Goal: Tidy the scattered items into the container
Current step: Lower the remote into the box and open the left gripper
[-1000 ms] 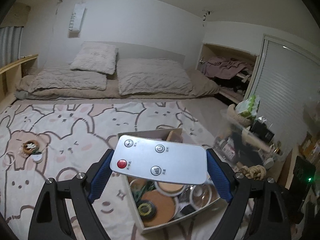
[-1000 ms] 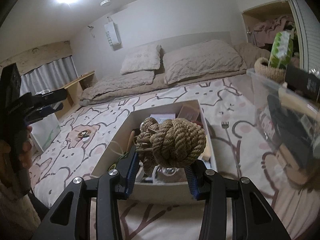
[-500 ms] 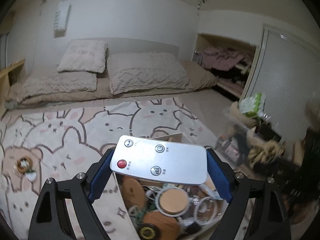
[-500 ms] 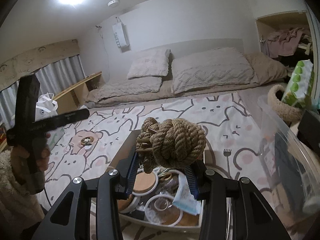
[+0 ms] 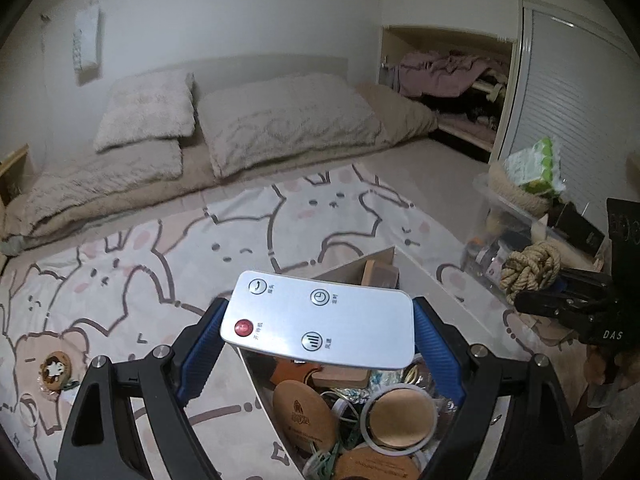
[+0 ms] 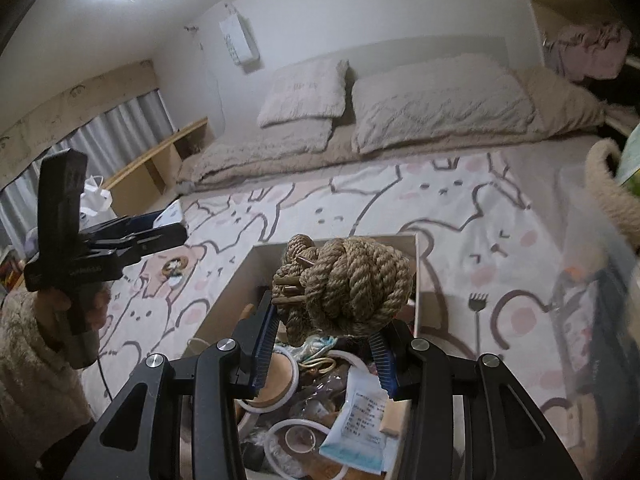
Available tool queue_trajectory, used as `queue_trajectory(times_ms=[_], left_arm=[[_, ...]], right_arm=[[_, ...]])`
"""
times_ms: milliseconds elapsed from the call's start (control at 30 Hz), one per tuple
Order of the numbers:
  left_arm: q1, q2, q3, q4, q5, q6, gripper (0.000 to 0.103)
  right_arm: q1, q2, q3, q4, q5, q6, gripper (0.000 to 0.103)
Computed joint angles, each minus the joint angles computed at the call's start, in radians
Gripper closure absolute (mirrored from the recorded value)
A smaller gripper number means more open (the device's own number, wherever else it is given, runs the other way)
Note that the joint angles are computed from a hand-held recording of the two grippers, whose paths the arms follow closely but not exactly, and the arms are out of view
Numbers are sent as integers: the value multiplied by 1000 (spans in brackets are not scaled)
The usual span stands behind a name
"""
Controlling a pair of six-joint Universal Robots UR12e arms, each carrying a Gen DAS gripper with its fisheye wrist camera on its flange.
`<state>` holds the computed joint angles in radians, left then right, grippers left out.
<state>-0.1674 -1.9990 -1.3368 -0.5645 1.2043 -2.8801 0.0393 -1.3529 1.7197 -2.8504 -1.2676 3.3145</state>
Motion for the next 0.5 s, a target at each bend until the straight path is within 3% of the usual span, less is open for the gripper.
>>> queue_trajectory(times_ms=[200, 500], left_arm=[[-12, -65, 77, -117, 52, 108, 14], [-35, -133, 149, -207, 152, 278, 14]], right_arm=[[7, 16, -20, 56, 33, -53, 59], [11, 24, -31, 74, 61, -80, 59]])
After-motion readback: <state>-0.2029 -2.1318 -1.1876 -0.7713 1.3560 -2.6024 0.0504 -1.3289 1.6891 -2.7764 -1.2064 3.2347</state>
